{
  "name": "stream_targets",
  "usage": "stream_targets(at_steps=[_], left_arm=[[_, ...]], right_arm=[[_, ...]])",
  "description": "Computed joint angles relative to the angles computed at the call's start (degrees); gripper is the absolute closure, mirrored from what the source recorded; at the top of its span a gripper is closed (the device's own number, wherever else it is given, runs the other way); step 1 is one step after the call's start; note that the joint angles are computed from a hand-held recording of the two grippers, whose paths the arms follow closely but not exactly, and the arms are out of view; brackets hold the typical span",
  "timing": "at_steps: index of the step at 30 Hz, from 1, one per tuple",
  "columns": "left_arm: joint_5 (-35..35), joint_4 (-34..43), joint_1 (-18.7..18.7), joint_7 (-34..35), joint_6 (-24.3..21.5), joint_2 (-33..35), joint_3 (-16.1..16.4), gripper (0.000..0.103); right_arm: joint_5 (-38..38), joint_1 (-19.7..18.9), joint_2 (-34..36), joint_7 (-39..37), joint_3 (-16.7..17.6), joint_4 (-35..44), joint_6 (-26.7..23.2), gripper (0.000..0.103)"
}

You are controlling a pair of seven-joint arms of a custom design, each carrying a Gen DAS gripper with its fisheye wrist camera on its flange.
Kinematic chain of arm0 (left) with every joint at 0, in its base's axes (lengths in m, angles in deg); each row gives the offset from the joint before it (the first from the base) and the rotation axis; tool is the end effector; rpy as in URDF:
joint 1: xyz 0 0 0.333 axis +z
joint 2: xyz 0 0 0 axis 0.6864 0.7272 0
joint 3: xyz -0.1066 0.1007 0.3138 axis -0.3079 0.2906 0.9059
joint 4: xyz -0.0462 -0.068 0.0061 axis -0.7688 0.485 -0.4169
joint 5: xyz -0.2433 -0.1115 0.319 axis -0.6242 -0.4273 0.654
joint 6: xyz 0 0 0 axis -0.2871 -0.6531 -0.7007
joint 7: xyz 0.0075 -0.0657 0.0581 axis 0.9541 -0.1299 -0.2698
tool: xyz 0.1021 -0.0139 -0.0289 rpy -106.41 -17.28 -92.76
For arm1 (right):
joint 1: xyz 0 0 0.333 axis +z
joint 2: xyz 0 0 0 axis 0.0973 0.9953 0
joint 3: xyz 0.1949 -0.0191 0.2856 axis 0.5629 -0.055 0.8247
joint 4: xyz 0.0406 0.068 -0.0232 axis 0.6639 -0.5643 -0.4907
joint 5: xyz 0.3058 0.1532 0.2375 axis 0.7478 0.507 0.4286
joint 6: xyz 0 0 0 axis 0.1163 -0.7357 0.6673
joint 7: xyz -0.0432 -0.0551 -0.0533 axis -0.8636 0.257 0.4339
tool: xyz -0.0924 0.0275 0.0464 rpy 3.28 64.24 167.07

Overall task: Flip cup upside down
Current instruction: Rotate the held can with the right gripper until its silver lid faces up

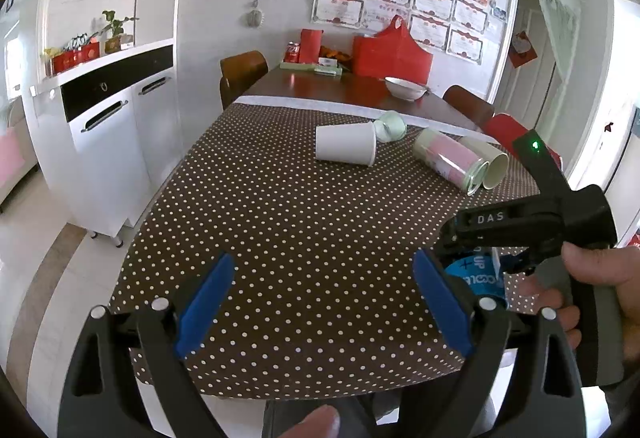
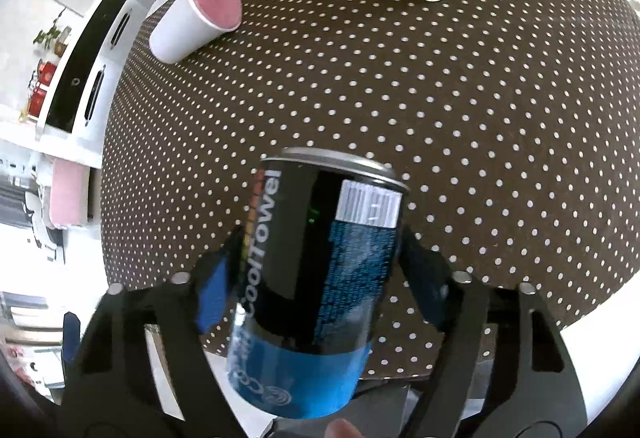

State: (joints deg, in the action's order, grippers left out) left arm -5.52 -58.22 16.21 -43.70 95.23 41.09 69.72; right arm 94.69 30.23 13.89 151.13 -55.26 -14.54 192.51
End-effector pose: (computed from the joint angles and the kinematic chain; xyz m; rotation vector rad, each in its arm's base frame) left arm 0.5458 -0.4021 0.4171 -1.9216 1.3485 -0.8187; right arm 0.7437 0.4015 0.4058 -2.0523 1.8232 0.2075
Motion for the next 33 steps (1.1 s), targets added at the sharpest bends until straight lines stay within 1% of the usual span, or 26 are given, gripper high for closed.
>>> stream_targets(at_steps=[3,6,8,11,12,13,15,19,22,24,25,26,27,28,29,30,31,33], left_arm=[[0.0,0.2,-0.2,0.2,-0.1,0.1,-0.1,0.013],[0.0,0.3,-0.4,0.6,-0.5,0.1,-0.2,0.013],[0.0,0.3,-0.4,0.6,-0.6,0.0,-0.1,0.013],[-0.1,0.6,-0.5,0.9,-0.8,0.2,-0.2,0.013],[-0.2,0.7,-0.6,1.2,-0.9,0.2,-0.2,0.013],[-0.3,1.0,-0.7,1.5,-1.0,0.4,-0.3,0.013],[-0.3,1.3,-0.9,1.9,-1.2,0.5,-0.3,0.013],[-0.6,2.2,-1.5,3.1,-1.9,1.0,-0.3,0.013],[-1.1,3.3,-1.9,4.4,-2.4,1.6,-0.4,0.013],[-1.4,3.8,-2.2,5.0,-2.6,2.0,-0.3,0.013],[-1.6,4.2,-2.4,5.6,-2.7,2.3,-0.3,0.013],[-1.8,4.5,-2.6,6.0,-2.9,2.5,-0.2,0.013],[-1.9,4.9,-2.7,6.4,-3.1,2.7,-0.2,0.013],[-2.2,5.0,-2.9,6.8,-3.1,2.8,-0.1,0.013],[-2.3,5.3,-3.0,7.0,-3.1,3.0,-0.1,0.013],[-2.5,5.5,-3.2,7.3,-3.2,3.2,0.0,0.013],[-2.9,5.9,-3.3,7.8,-3.4,3.5,0.0,0.013],[-3.4,6.6,-3.5,8.4,-3.4,4.1,0.2,0.013]], right_arm=[[0.0,0.3,1.6,-0.6,0.3,2.2,0.5,0.033],[0.7,0.2,1.7,-1.6,0.7,1.6,2.2,0.034],[1.0,0.1,-0.7,-3.3,0.8,-2.7,6.1,0.034],[0.7,0.1,-5.6,-6.3,0.6,-11.2,13.4,0.034],[0.2,0.3,-7.0,-7.0,0.3,-13.4,15.8,0.034],[0.0,0.4,-7.5,-7.5,0.2,-14.4,17.0,0.034],[-0.2,0.1,-9.3,-10.0,0.5,-17.8,21.9,0.034],[-1.0,0.1,-12.8,-14.7,0.4,-24.7,33.9,0.035],[-4.7,2.6,-14.0,-14.6,-3.1,-28.6,44.1,0.035],[-6.0,3.7,-14.0,-14.0,-4.8,-29.8,48.2,0.035],[-6.6,4.1,-13.9,-14.0,-5.5,-30.7,51.4,0.035],[-6.4,4.9,-13.6,-14.4,-6.4,-31.0,53.6,0.035],[-8.2,7.1,-13.5,-13.4,-9.3,-32.4,57.9,0.035],[-8.8,10.0,-13.2,-12.8,-13.0,-33.4,61.4,0.035],[-8.6,12.5,-13.0,-13.0,-16.0,-34.5,64.6,0.035],[-7.9,14.3,-12.4,-13.5,-18.0,-34.7,66.7,0.035],[-6.9,16.6,-11.9,-14.0,-20.8,-35.4,69.2,0.035],[-4.8,18.8,-10.6,-15.4,-23.3,-35.4,71.5,0.035]])
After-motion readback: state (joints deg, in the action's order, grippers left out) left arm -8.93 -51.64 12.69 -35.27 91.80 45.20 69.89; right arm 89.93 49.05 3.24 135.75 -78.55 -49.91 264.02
